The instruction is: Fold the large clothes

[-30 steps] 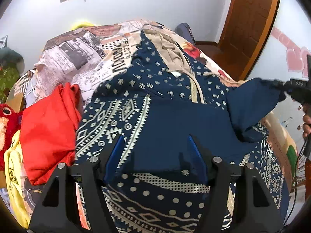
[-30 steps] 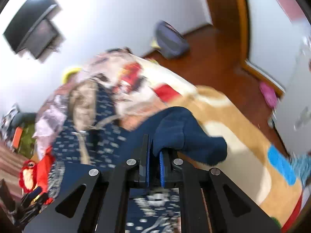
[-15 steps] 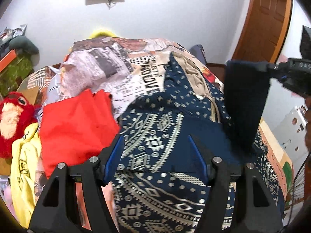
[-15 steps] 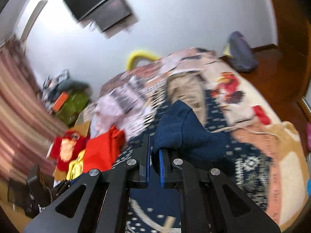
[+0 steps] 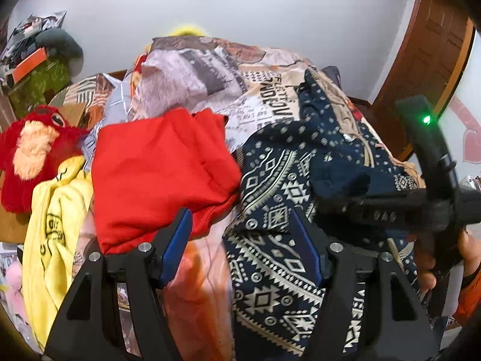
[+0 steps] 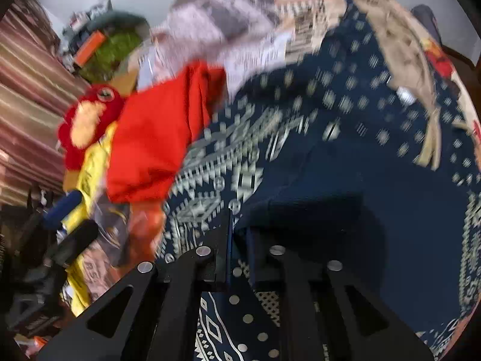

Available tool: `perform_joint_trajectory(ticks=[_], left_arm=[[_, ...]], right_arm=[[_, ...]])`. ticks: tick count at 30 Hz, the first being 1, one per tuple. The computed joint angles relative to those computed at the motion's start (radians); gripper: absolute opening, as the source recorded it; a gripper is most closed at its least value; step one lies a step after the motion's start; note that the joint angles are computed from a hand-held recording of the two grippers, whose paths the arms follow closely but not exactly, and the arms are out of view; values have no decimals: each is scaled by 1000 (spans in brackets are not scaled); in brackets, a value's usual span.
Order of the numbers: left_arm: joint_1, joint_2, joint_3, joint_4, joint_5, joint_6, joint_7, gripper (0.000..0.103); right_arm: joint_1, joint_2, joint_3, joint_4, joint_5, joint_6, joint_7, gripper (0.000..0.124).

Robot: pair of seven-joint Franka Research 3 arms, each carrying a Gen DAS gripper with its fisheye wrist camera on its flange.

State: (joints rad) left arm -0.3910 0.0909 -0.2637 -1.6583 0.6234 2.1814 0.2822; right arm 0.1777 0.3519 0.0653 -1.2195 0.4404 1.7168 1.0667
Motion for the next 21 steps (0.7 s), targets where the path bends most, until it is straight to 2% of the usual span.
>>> perform_joint_trajectory(ticks=[3, 7, 9, 12, 16, 21], left_arm=[[1, 0, -1, -9, -18, -5, 6, 66], [-4, 19, -2, 8, -29, -24, 16, 66], [-7, 27, -1, 17, -33, -28, 17, 66], [-13, 52, 1, 51, -37, -43, 29, 66], [-31, 107, 6, 130, -36, -69, 69, 66], [-80, 229, 19, 305, -31, -127, 164, 66]], right_arm=[[22, -2, -7, -6, -66, -31, 18, 12], [4, 72, 2, 150, -56, -200, 11, 35], [-11, 61, 1, 154, -36, -212, -7, 36], [-30, 18, -6, 125, -21, -174, -58, 36], [-63, -57, -26, 57, 1, -75, -128, 36], [-98, -90, -55, 30, 2, 62, -166, 42]])
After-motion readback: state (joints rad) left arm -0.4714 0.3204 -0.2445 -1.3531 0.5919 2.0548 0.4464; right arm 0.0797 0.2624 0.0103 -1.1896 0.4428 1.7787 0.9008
